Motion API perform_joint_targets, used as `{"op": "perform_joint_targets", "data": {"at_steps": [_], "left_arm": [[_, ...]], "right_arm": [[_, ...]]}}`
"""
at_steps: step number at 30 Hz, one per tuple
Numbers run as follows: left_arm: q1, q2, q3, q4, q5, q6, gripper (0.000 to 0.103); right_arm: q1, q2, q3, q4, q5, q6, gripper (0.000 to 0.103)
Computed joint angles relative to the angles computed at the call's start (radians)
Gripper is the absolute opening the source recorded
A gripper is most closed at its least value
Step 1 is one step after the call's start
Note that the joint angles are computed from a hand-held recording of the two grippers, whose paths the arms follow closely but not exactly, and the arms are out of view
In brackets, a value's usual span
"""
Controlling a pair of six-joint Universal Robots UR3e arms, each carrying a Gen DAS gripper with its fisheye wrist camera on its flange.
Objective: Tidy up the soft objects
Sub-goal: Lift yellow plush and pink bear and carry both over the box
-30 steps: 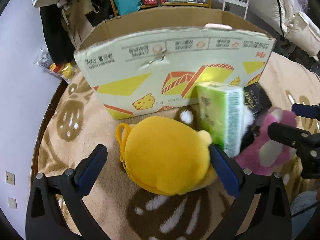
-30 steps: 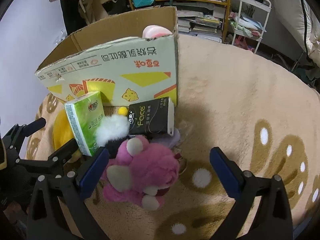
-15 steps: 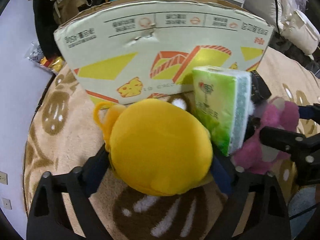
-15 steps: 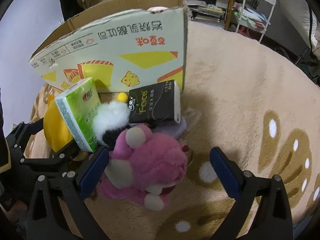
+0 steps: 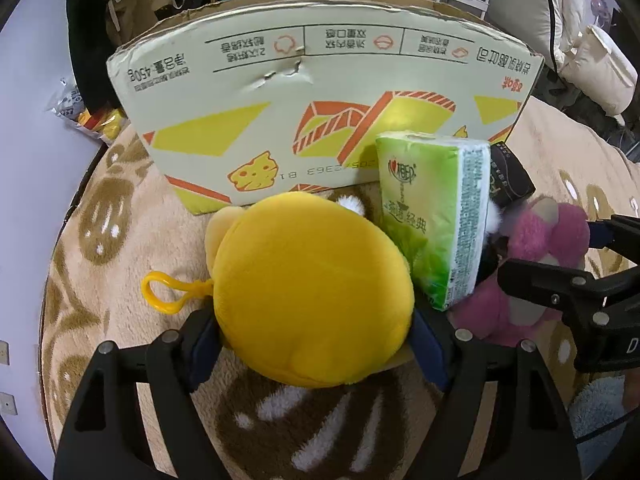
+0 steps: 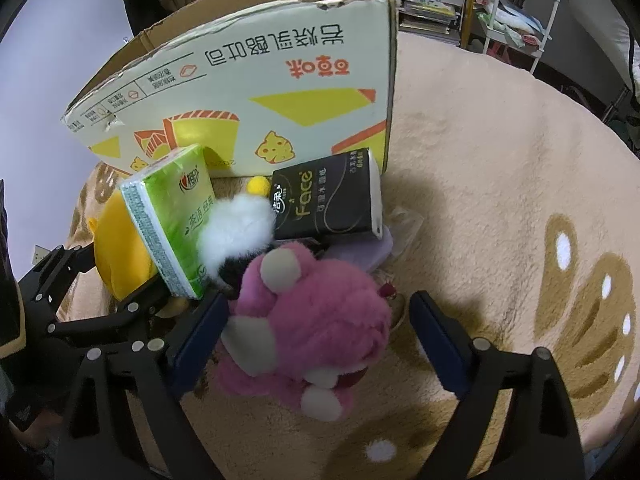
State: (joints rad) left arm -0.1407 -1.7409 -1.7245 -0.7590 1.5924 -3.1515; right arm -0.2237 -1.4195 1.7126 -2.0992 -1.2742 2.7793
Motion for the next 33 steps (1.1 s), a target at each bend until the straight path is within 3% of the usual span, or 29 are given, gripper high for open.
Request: {"op": "perform_joint_targets", "data": {"at_steps": [2, 6, 15, 22, 26, 33], "left_arm": [[0.008, 0.001, 0.004, -0.008, -0.008, 0.000, 0.079], [0.014, -0.005, 0.014, -0.015, -0.012, -0.004, 0.079], [-0.006, -0.014, 0.031, -0.025, 0.012, -0.025, 0.079], [-0.029, 0.000, 0.023, -0.026, 0.045, -0.034, 0.079], [-0.054, 0.006, 0.054, -0.085, 0.076, -0.088, 0.079], [-0.077, 0.048, 0.035, -0.106, 0.108, -0.094, 0.079]], "right_arm": [[0.007, 0.008, -0.014, 0.007, -0.005, -0.001, 0.095], [0.007, 0.016, -0.055, 0.072, 0.025, 0.015, 0.077], [-0.023, 0.001, -0.054, 0.075, 0.061, -0.008, 0.066], [0.033, 0.024, -0.083, 0.041, 0.018, 0.005, 0.065], [0.016, -0.011, -0.058, 0.033, 0.013, 0.005, 0.065], [-0.010, -0.031, -0.028, -0.011, 0.009, -0.012, 0.065]]}}
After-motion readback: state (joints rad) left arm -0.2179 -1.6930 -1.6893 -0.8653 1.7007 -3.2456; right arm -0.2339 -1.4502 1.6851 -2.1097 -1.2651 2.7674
